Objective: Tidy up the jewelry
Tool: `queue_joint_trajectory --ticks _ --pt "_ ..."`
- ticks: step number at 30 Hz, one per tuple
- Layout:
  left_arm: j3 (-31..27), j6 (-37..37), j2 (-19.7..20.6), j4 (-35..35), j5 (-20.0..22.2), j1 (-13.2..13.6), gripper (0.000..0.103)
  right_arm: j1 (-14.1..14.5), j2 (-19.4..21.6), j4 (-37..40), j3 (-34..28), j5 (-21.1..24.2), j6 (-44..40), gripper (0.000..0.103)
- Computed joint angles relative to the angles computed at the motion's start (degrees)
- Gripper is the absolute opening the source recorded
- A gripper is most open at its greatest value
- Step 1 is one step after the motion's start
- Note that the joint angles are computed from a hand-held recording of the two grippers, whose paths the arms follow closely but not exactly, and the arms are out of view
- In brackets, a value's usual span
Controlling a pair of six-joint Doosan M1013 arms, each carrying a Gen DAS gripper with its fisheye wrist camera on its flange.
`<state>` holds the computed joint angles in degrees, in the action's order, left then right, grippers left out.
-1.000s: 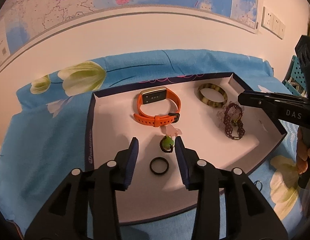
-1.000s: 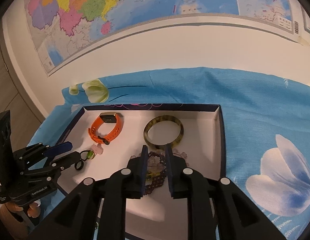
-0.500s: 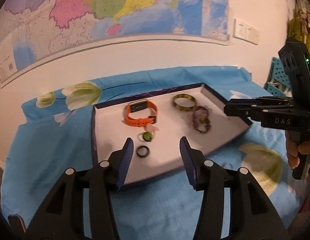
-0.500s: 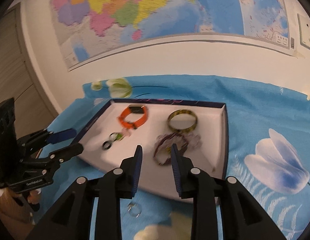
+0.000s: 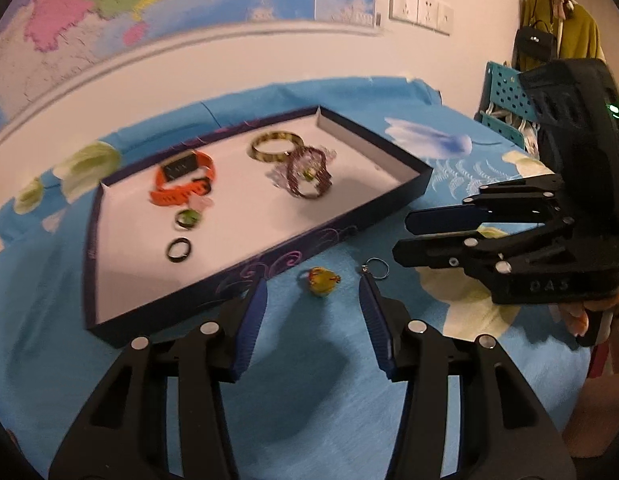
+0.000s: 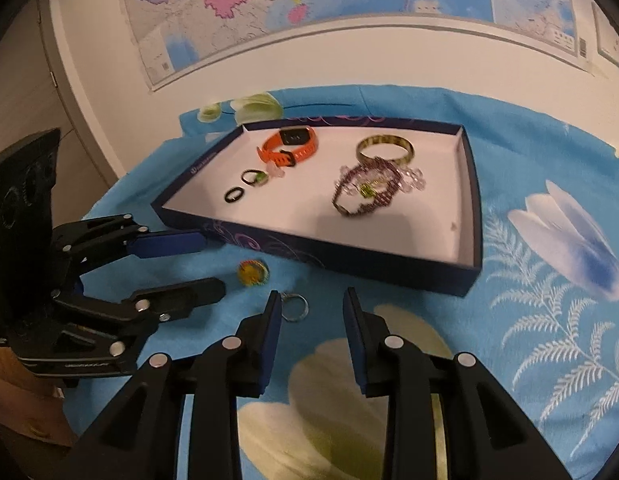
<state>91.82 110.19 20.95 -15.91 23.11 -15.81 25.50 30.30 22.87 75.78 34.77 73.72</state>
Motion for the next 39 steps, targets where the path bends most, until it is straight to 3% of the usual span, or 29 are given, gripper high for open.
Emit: queue_joint_trajectory --ticks 7,11,21,27,30,32,39 --pt "-3.39 -5.57 2.49 4.67 4.63 -0.54 0.037 -0.23 -0.12 1.71 0.63 -0.26 -1.3 0.031" --pt "-4.04 -6.68 3.04 5.42 5.74 -0.56 0.02 0.08 0.21 0.8 0.15 0.22 -1.28 0.031" --pt "-1.91 -4.94 1.42 1.53 4.43 0.23 0.02 0.96 1.45 -2.3 -1.85 2.66 0.02 0.031" --pt "0.29 -6.22 -0.38 1.24 2.9 1.13 0.02 2.26 2.16 -7.93 -3.1 3.14 2.76 0.031" --pt "0.95 -6.91 -0.83 0.96 2.28 1.56 0.02 2.99 2.32 -11.95 -3.38 2.98 4.65 0.026" --pt "1.24 -6.84 -0.97 0.17 2.14 1.85 0.02 3.25 2.37 -13.25 -3.45 2.89 5.23 0.016" --pt "1.75 -6.77 -1.21 -0.4 1.52 2.08 0.02 3.28 2.24 -13.01 -3.2 2.47 5.86 0.015"
